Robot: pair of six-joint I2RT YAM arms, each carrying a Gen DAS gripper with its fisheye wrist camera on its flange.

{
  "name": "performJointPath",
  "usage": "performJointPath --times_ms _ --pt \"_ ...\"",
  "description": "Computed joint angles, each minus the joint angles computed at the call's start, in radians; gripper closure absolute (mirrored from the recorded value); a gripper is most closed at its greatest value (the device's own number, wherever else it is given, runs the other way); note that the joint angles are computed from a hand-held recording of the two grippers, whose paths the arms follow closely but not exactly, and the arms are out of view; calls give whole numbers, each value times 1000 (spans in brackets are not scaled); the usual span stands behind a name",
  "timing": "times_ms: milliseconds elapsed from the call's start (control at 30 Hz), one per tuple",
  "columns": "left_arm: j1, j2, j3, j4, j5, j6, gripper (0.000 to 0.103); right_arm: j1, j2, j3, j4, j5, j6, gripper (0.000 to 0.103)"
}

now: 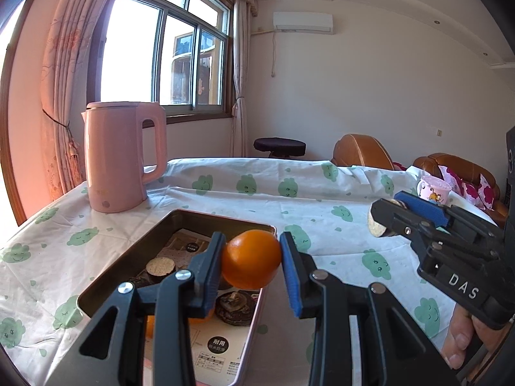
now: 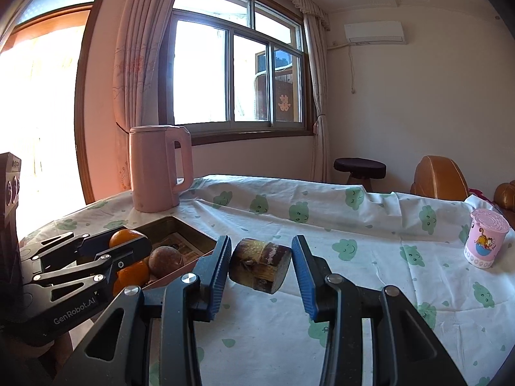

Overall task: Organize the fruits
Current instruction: 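Lower the small orange into the tin with the left gripper while the right brings the cake over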

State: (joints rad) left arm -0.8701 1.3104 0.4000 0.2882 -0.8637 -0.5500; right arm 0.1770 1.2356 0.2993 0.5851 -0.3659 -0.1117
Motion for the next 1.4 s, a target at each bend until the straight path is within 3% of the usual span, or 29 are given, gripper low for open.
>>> performJointPath --times_ms 667,1400 --pt "29 -203 -116 -146 -12 -73 67 264 -29 17 -39 130 15 61" --pt "121 -399 -192 -281 25 -89 67 416 73 50 -4 218 23 61"
